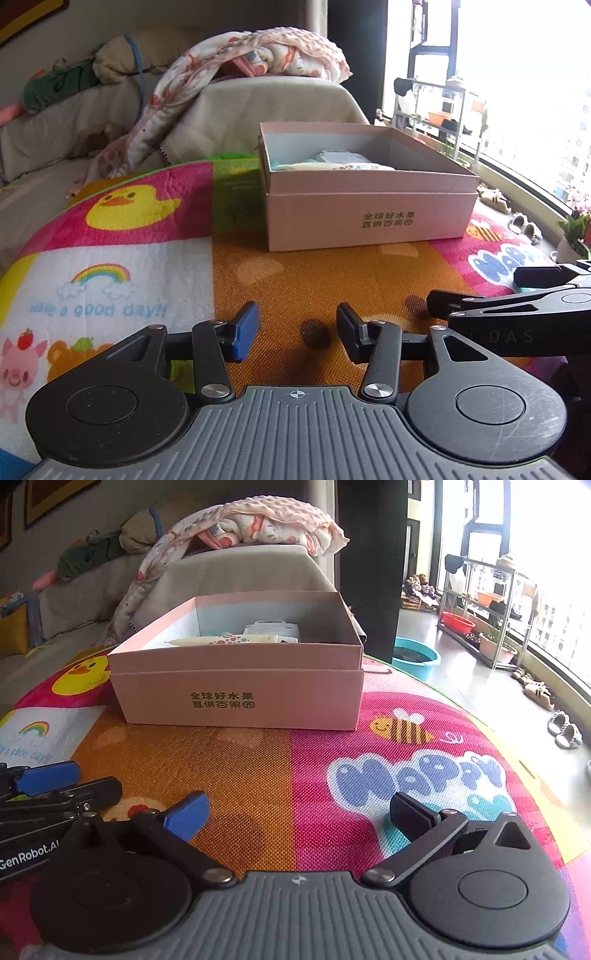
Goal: Organize rigid objects
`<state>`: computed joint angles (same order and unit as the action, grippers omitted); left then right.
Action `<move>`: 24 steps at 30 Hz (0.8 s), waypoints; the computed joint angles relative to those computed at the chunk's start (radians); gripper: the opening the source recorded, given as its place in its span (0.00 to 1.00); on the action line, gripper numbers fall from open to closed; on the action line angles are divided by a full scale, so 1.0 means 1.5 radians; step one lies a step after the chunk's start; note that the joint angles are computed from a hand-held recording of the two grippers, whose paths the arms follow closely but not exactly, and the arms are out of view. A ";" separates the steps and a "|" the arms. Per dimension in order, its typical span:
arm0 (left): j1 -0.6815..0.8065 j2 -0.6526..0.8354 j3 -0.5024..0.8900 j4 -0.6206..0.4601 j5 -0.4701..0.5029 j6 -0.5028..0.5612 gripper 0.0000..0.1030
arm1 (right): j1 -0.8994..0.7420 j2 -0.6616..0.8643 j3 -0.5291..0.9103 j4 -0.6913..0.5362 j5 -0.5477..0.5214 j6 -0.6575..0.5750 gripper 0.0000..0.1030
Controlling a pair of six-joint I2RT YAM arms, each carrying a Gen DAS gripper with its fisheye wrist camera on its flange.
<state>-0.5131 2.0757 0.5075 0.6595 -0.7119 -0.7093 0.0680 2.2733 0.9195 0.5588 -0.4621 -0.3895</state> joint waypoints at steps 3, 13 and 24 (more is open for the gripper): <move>-0.001 0.001 0.000 0.002 0.001 -0.003 0.50 | 0.000 0.000 0.000 0.000 0.001 -0.001 1.00; 0.002 0.001 -0.001 0.010 0.006 -0.009 0.51 | 0.000 0.000 0.000 0.000 0.000 0.000 1.00; 0.003 0.001 -0.002 0.011 0.006 -0.009 0.51 | 0.000 0.001 0.001 0.000 0.000 0.000 1.00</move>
<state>-0.5093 2.0775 0.5051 0.6753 -0.7026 -0.7225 0.0679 2.2741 0.9207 0.5583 -0.4616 -0.3900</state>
